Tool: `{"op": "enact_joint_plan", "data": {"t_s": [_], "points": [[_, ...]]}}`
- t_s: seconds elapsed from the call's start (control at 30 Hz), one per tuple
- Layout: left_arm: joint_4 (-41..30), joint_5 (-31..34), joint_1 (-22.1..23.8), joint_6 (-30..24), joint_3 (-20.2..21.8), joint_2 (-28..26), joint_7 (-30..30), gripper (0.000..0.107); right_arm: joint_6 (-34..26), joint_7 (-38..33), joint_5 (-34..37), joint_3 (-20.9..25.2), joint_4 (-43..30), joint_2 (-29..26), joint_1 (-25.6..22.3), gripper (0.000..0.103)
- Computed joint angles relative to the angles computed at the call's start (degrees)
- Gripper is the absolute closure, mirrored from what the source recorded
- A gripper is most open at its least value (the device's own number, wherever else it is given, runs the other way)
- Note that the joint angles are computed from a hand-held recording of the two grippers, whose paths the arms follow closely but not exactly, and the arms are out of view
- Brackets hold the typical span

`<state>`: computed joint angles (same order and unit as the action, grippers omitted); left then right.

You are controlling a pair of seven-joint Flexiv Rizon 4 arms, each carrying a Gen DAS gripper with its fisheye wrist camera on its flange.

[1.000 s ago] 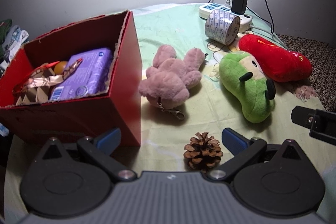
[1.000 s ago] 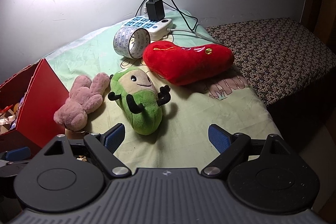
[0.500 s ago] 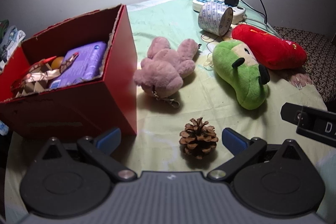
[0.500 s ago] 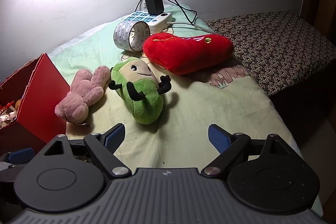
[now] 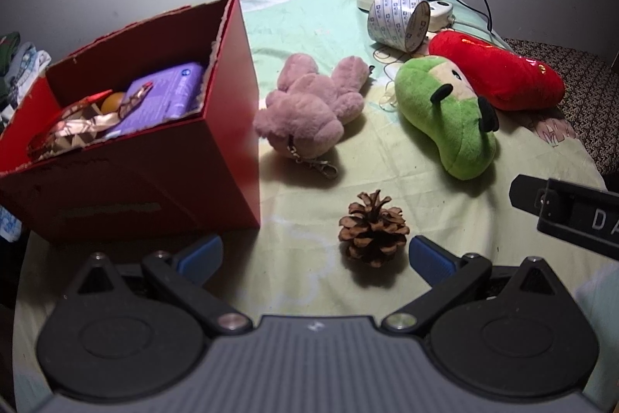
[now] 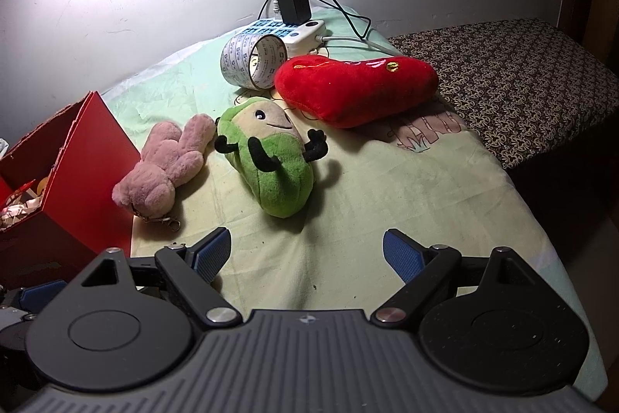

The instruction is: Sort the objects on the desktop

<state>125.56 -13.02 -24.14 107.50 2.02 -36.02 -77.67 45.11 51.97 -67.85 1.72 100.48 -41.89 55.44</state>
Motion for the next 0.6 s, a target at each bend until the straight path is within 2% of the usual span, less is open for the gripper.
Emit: {"op": "enact_joint_plan", "data": {"t_s": [0.6], "points": [[-0.28, 0.81, 1.65, -0.62, -1.21, -0.73, -0.26, 0.004, 0.84, -0.48, -0.14, -0.39, -0.92, -0.85, 0.01, 0.015]]}}
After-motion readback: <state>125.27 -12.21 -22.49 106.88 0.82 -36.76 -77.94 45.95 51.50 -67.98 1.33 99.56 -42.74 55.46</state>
